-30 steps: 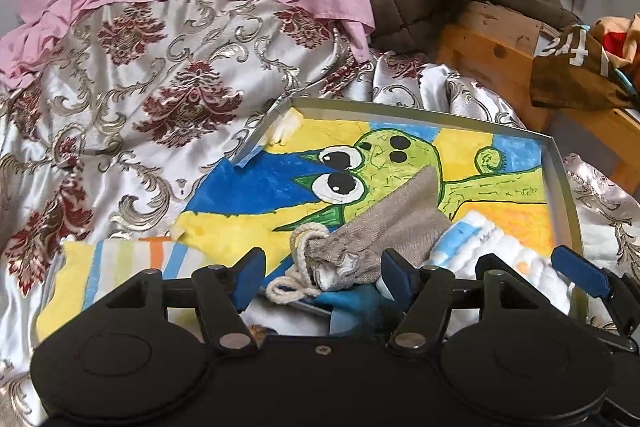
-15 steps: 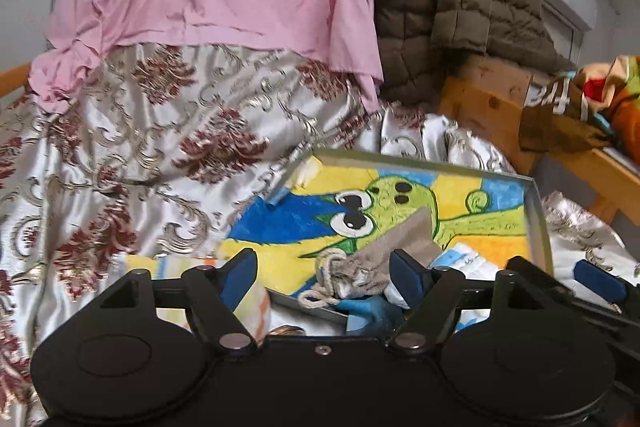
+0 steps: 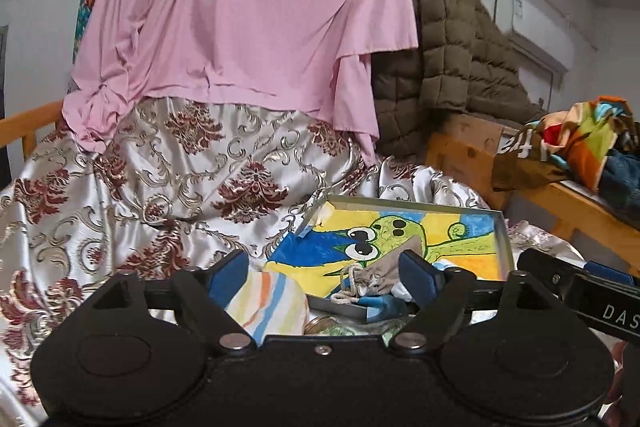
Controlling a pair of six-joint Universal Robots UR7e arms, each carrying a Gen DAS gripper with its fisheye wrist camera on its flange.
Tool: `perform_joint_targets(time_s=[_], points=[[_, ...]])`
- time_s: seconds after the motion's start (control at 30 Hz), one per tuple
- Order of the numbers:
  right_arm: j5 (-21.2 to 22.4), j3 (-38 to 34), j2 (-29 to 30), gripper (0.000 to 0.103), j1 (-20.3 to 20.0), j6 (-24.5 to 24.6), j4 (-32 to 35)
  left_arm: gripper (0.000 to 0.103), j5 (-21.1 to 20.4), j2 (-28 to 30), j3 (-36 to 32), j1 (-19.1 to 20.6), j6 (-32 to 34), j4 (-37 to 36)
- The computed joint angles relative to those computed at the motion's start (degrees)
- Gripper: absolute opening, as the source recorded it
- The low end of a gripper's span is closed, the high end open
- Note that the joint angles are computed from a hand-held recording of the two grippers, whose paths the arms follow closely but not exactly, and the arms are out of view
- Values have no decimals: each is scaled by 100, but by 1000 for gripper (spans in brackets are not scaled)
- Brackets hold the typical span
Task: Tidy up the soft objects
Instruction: 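Move both tools back toward the remaining pile, then move the left tool to the white sock while the right tool approaches the grey cloth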
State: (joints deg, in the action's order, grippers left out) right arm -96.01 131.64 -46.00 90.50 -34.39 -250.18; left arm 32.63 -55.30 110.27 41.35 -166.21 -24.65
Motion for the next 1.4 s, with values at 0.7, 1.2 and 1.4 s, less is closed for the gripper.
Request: perform_joint_targets(time_s=[0.7,1.2,1.4], points=[[-721,841,957,103,807,-77,-1622,102,-666,-1615,2332,-723,34,-1204],[-1049,647,1281,103,783,-179,-1315,102,-417,-1334,2214,-67,-542,-740],[-1243,508,1463,103,727,-302,-1147,102,-276,-1216,2064,263,-834,-548]])
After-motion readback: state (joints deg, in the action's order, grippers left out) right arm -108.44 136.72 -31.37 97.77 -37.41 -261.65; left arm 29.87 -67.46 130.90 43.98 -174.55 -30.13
